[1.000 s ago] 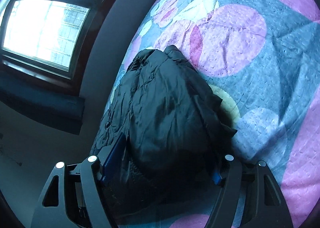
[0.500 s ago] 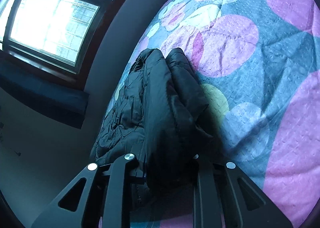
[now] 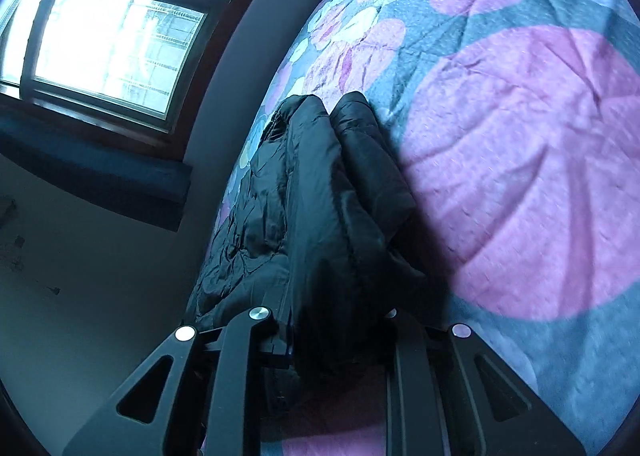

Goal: Fold large clothes

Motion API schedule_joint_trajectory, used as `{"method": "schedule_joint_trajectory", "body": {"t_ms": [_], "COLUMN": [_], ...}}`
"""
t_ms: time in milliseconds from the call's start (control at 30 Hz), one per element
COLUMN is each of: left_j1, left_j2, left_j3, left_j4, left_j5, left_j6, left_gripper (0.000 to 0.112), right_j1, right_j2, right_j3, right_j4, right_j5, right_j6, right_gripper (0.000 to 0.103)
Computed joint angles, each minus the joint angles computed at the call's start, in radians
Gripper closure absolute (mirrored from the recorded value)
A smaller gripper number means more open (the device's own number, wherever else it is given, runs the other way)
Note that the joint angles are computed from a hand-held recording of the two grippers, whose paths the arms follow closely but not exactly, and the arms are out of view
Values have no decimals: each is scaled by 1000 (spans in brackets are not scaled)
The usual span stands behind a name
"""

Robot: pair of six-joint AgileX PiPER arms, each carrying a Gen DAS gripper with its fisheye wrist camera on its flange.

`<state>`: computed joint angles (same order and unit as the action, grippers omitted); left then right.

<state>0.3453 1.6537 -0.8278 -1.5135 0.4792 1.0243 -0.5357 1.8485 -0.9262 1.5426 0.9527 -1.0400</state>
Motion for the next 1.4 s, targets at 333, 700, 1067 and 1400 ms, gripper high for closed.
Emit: {"method": "schedule_joint_trajectory", "body": {"t_ms": [333,700,1067,1400], "left_j1": [42,89,95,86], "left_j2": [-37,-47,-37,-33], "left_j3": [68,93,88,81], "left_j4": [10,25,24,35], "left_j5": [40,61,72,72], "left_j6": [24,12,29,39], "left_gripper": [83,50,41,37], "right_j1": [-35,-134,-16,507], "right_j2": [-3,-72,-368,-40], "right_j3": [61,113,124,-370], "right_j4": [3,-46,-54,-220], "right_j5": [28,5,-170,-44], "right_j6": [-53,-48,-36,198], "right_gripper": [80,55,39,33]}}
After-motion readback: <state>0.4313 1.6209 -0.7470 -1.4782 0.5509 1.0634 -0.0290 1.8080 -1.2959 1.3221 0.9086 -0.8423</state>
